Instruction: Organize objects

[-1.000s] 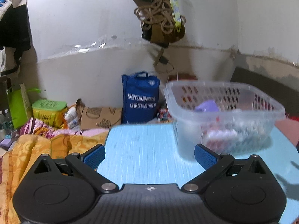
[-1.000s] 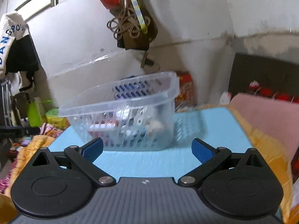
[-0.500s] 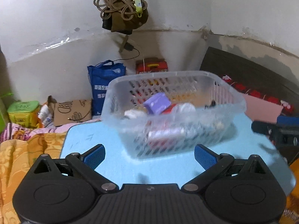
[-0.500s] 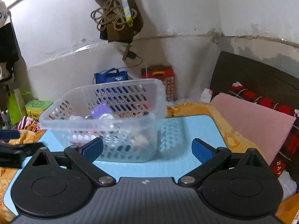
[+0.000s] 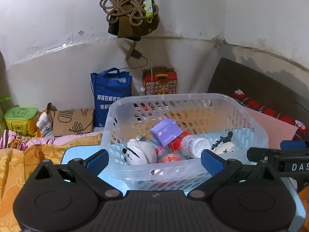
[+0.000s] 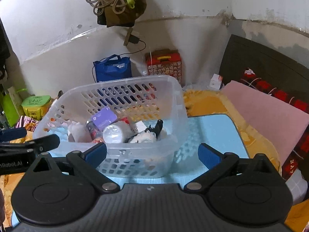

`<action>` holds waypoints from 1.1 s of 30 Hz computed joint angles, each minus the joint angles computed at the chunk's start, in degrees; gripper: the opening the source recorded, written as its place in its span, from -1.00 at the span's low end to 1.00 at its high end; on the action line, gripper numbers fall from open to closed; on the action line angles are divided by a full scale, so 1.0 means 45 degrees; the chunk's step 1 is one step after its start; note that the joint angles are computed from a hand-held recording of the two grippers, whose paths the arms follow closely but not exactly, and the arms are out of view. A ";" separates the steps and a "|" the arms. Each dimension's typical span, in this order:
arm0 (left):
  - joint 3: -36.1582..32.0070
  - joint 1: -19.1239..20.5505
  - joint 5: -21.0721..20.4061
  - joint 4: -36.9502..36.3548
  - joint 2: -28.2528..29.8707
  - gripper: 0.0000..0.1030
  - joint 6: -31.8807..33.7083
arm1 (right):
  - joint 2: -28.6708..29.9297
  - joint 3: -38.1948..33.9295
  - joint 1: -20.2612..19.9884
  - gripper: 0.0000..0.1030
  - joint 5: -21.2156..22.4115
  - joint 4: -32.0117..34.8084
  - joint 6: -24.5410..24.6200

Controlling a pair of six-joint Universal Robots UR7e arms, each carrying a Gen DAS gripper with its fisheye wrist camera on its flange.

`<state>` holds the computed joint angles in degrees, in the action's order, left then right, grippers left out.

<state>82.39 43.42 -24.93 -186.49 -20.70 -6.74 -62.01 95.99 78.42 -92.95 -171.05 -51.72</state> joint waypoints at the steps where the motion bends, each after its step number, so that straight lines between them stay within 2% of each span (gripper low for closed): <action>1: -0.0002 0.0001 0.0050 -0.0088 0.0019 0.99 0.0094 | 0.0060 0.0043 0.0047 1.00 -0.0091 -0.0264 -0.0059; 10: -0.0078 0.0022 0.0465 -0.0951 0.0212 0.99 0.1120 | 0.0176 0.0584 0.0237 1.00 -0.0284 -0.1703 -0.0927; 23: -0.0386 0.0029 0.0798 -0.1914 0.0558 0.99 0.1828 | 0.0132 0.0591 0.0169 1.00 -0.0221 -0.1431 -0.0617; 26: -0.0515 0.0020 0.0879 -0.2128 0.0671 0.99 0.2058 | 0.0150 0.0632 0.0191 1.00 -0.0362 -0.1578 -0.0878; 29: -0.0558 0.0030 0.0877 -0.2161 0.0687 0.99 0.2087 | 0.0162 0.0665 0.0236 1.00 -0.0419 -0.1914 -0.0959; 33: -0.0585 0.0068 0.0952 -0.1959 0.0678 0.99 0.1894 | 0.0066 0.0552 0.0225 1.00 -0.0226 -0.1604 -0.0834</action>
<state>79.76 43.72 -20.65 -195.30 -17.65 1.79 -61.72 98.47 79.43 -93.96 -178.27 -55.47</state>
